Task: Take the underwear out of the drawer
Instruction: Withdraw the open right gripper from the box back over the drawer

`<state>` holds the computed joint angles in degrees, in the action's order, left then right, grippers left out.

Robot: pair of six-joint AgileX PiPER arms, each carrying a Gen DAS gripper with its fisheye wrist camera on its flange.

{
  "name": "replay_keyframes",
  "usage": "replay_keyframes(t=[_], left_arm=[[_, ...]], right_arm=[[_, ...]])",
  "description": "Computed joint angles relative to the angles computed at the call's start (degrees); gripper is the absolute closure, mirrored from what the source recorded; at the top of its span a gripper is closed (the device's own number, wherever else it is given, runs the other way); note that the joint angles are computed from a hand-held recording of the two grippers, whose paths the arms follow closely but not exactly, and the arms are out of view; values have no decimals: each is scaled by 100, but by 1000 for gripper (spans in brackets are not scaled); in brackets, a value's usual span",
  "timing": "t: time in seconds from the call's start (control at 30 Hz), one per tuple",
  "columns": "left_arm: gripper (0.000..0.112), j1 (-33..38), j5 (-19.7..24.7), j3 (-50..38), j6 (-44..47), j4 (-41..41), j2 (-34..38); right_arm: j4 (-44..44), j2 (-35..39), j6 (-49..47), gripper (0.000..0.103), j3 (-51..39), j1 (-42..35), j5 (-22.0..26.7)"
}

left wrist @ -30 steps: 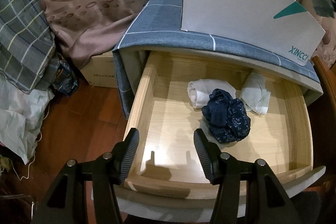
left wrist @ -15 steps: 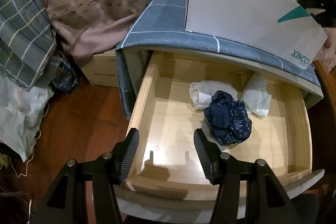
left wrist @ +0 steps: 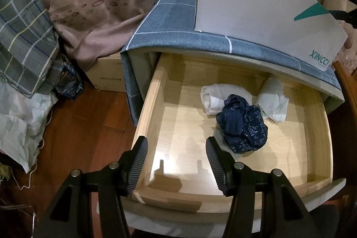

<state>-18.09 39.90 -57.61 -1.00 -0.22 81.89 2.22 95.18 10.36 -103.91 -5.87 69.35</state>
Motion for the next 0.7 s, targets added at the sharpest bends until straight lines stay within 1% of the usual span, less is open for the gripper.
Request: replay_keyframes(t=[0.13,0.33,0.5,0.6,0.7], left_arm=[[57,-45,-40,57,-51,90,-12],[57,-73,-29,85,-103,183,0],[57,-107,-4,52,-160,239,21],[57,-161,43,35,-227,336,46],[57,-219,28,55,-289,431,31]], right_arm=[[235,-623,-98,25,570,-18,-128],[132,-1623,-71,22,1641,194,-273],[-126,-2587,157,17,3083,466,-540],[-277,-2921,379,17,4012,704,-746],[-70,-3081,431,17,4892,715,-1034]])
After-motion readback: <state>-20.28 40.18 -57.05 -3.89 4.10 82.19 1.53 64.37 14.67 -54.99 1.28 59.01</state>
